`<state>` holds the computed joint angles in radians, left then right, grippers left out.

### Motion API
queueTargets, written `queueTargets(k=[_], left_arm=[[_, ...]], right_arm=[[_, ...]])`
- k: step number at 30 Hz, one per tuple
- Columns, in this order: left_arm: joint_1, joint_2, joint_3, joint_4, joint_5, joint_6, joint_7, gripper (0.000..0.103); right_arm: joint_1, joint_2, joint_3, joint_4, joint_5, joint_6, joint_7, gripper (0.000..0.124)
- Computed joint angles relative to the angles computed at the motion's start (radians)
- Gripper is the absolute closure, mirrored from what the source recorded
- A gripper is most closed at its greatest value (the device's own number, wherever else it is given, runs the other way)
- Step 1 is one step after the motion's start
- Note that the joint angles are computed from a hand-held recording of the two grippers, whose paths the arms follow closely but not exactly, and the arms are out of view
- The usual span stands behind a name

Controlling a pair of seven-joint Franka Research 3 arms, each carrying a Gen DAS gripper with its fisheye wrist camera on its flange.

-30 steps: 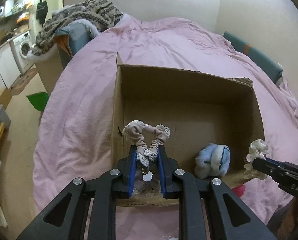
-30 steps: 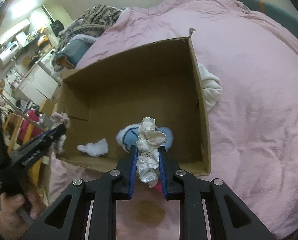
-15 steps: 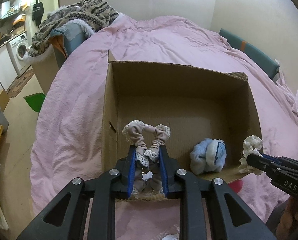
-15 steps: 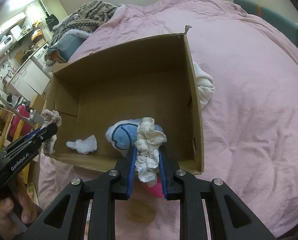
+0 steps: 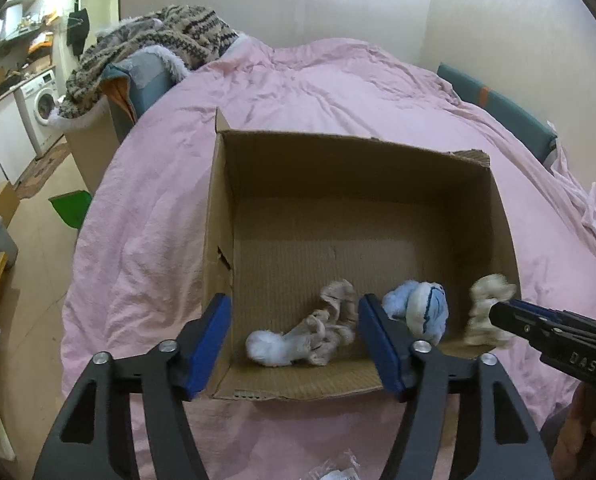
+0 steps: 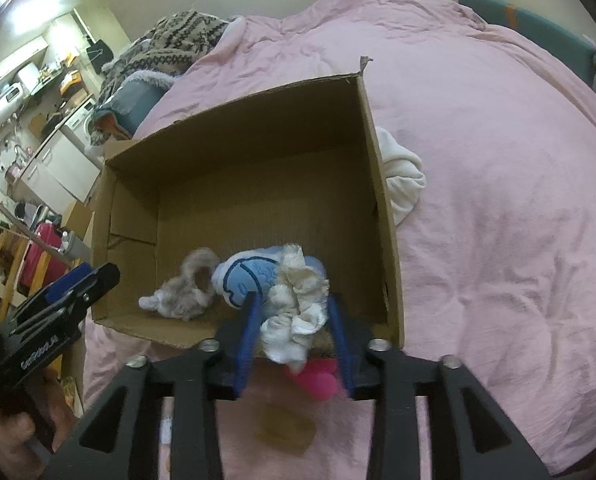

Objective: Organize soft objects
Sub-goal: 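Carry both scrunchies into the box and open both tools to release, then grasp the tan pad with the right tool while the left tool grasps the plastic bag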

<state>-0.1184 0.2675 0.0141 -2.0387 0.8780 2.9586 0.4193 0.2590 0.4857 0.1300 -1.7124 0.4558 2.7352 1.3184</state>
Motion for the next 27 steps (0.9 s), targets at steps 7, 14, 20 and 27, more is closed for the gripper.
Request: queueTargets(k=[7,14,20,27], left_arm=[[0.005,-0.001,-0.01,-0.002,-0.029,-0.001,0.039,0.033],[0.001,-0.001,-0.006,0.0,-0.039,-0.006,0.032,0.033],[-0.003,-0.013,-0.001,-0.011,-0.018,-0.01,0.016,0.033],[0.007,-0.067,-0.013,-0.062,0.014,-0.028,-0.014,0.033]], right_arm=[[-0.025,-0.004,0.022,-0.01,0.075,0.047,-0.014,0.048],[-0.028,-0.002,0.019,-0.003,0.083,0.03,-0.003,0.048],[-0.024,-0.006,0.017,-0.005,0.079,0.029,0.001,0.048],[-0.015,-0.027,0.012,-0.033,0.067,0.038,0.006,0.048]])
